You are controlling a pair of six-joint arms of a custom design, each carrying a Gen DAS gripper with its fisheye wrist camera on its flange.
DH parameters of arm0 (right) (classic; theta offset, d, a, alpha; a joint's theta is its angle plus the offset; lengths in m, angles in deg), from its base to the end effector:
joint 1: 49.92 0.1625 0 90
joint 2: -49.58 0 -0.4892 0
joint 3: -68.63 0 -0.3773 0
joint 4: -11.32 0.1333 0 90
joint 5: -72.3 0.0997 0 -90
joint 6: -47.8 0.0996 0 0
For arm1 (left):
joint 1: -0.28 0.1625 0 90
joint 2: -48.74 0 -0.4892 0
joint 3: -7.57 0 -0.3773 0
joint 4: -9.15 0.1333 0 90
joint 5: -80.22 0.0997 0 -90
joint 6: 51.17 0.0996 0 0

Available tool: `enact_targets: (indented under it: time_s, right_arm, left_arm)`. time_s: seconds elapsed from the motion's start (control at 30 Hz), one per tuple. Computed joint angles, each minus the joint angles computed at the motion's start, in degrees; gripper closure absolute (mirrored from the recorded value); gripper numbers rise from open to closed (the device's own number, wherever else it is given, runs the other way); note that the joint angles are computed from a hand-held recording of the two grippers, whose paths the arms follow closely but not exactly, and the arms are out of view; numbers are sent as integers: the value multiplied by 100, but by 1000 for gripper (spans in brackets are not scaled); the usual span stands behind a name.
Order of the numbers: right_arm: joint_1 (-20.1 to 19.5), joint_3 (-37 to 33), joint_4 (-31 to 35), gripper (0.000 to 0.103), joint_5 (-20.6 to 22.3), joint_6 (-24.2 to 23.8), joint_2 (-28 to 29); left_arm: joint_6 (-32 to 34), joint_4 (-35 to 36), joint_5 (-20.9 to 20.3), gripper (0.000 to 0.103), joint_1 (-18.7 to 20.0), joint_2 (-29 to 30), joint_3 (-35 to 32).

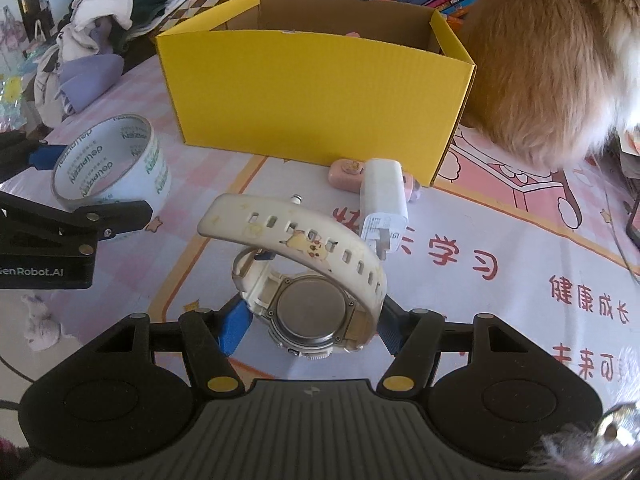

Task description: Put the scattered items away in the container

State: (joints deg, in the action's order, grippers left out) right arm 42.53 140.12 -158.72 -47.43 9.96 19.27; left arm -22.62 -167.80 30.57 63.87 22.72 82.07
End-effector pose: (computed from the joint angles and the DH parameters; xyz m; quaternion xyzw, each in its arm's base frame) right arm 0.1197 -0.8338 0.1562 0.2338 -0.8851 0.2328 0.3282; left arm -0.1854 -0.8179 0.0972 0.3081 0.8387 -0.3031 0.3314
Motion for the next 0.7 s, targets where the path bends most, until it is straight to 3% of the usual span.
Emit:
enact_targets:
  time_s: [0.27,0.7]
  right_arm:
    - [69,243,230,40,-37,78,-209]
    - [207,528,47,40,182,135,-524]
  left_arm:
    - [-25,3,-234,19,-78,-329,443]
    - [71,-531,-549,19,-174,-571,795]
